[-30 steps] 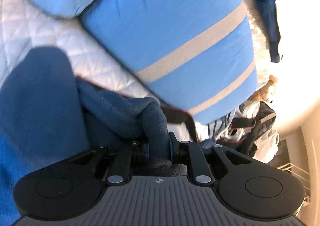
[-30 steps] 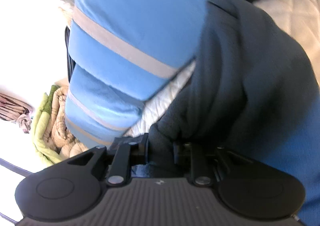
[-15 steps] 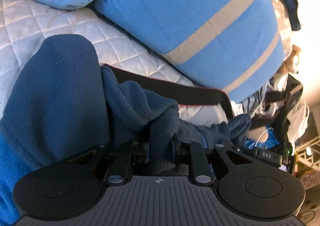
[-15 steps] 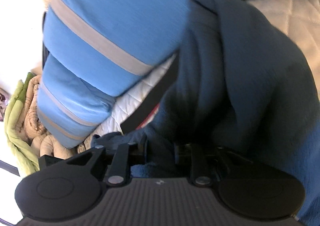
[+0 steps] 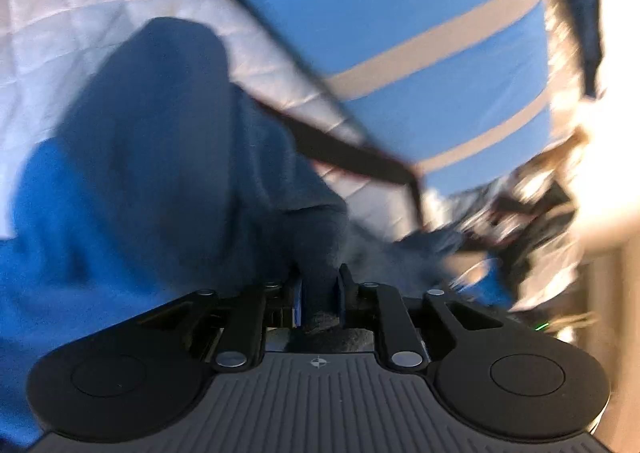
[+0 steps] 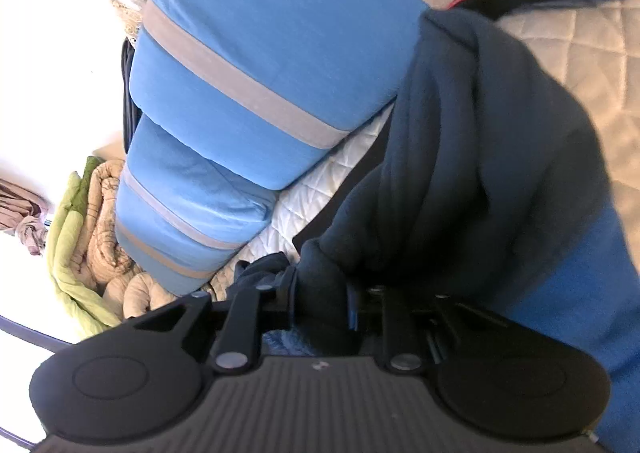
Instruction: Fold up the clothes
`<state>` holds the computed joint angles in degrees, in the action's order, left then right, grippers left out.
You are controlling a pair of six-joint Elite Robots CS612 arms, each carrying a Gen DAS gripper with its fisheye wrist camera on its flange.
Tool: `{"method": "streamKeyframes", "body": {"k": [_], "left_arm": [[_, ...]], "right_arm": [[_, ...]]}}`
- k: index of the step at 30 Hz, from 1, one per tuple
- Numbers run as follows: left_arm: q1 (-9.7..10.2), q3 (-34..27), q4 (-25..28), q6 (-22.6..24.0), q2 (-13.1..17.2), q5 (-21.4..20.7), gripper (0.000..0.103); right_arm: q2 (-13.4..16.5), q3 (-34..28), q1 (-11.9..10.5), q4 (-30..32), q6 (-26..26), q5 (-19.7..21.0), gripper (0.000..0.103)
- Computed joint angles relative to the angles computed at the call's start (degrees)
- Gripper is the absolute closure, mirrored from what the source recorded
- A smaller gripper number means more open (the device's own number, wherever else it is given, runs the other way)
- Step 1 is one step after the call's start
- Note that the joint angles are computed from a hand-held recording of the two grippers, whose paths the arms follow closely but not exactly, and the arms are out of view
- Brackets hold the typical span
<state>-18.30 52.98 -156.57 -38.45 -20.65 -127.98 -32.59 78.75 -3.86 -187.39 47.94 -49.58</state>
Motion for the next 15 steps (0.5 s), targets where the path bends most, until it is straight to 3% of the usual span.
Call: {"method": "streamKeyframes", "body": {"k": [4,6,7,9,10,15], "left_arm": [[-0.53,0.8,10.7,6.6,-2.0,4.8,0.073],[-0.13,1.3,8.6,5.2,-2.0,4.2,0.071],[-0.01,1.8,7.3,4.7,-2.3,4.8,0.07],[0.09,3.6,3.2,3.0,-3.5,8.2,0.07],[0.1,4.7,0.8,2.1,-4.1,10.2,0.07],[-0.53,8.8,-11.5,-2.2,-5.7,21.1,0.062]], "right_arm": [[-2.6,2.6,0.6,8.6,-6.8,-4.3,0.08],[-3.1,3.3,0.9,11.4,-9.3,-6.8,0.078],[-3.0,3.5,0.9,10.9,-8.9,-6.8,0.073],[-2.9,4.1,0.8,10.0,-8.2,-6.9,0.042],[-3.1,4.5,0.9,9.5,-8.6,-7.5,0.037],[-4.6,6.4,1.5,8.2,-14.5,-9.4,0.025]]}}
